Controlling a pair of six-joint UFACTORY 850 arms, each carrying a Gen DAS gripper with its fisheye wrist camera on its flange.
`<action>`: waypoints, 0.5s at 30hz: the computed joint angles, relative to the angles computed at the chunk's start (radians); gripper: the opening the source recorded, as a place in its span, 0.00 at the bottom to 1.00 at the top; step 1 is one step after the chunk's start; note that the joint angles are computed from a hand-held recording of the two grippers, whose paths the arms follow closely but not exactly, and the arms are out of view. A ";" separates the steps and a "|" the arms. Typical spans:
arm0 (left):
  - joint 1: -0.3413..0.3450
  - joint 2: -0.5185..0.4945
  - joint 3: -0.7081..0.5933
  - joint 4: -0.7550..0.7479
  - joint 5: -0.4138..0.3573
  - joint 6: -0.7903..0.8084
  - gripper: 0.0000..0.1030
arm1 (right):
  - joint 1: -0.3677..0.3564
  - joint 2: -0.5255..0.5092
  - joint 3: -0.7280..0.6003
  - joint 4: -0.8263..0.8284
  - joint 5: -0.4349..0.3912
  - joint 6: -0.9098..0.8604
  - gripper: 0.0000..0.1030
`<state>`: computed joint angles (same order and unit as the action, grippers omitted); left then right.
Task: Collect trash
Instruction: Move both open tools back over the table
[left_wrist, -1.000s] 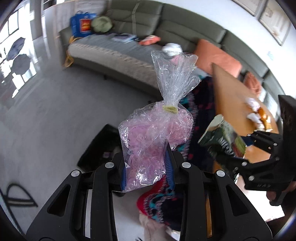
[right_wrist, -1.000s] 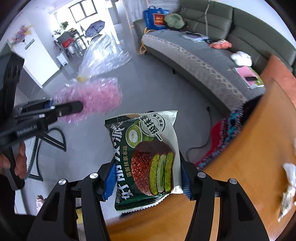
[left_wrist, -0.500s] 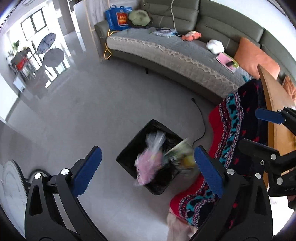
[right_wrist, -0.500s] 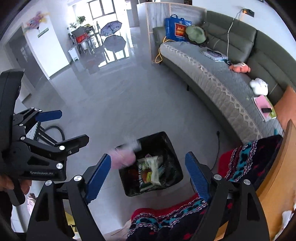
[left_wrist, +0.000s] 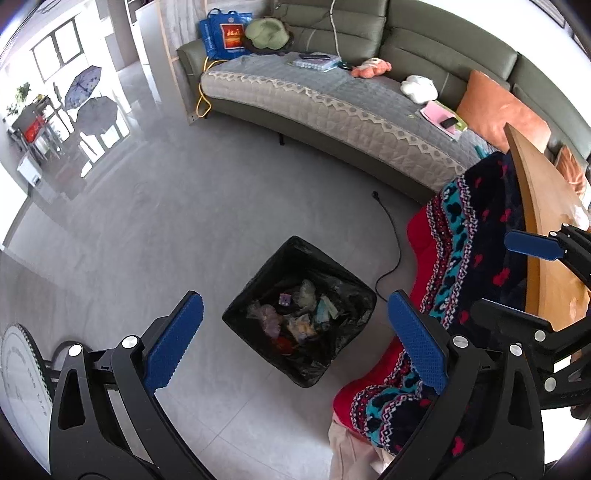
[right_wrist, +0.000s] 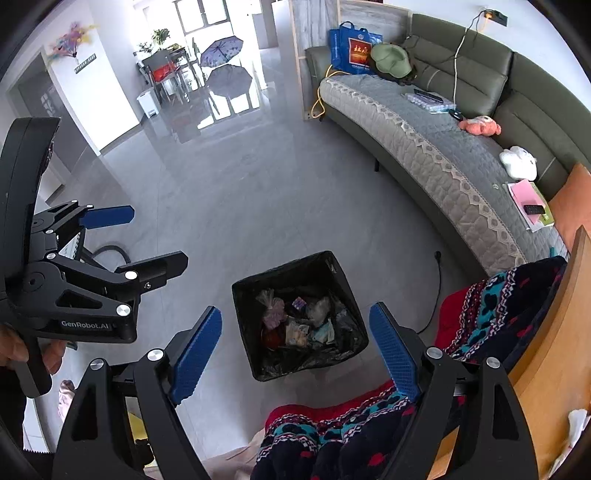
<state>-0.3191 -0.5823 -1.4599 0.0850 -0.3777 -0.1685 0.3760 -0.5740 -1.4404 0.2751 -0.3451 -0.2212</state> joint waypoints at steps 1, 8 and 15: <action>-0.004 0.004 0.002 -0.002 0.001 0.005 0.94 | -0.002 0.012 0.014 0.018 0.008 -0.012 0.80; -0.040 0.024 0.006 -0.008 0.010 0.028 0.94 | -0.031 0.099 0.116 0.132 0.044 -0.077 0.80; -0.098 0.028 -0.009 -0.019 0.013 0.060 0.94 | -0.081 0.209 0.246 0.129 0.092 -0.044 0.80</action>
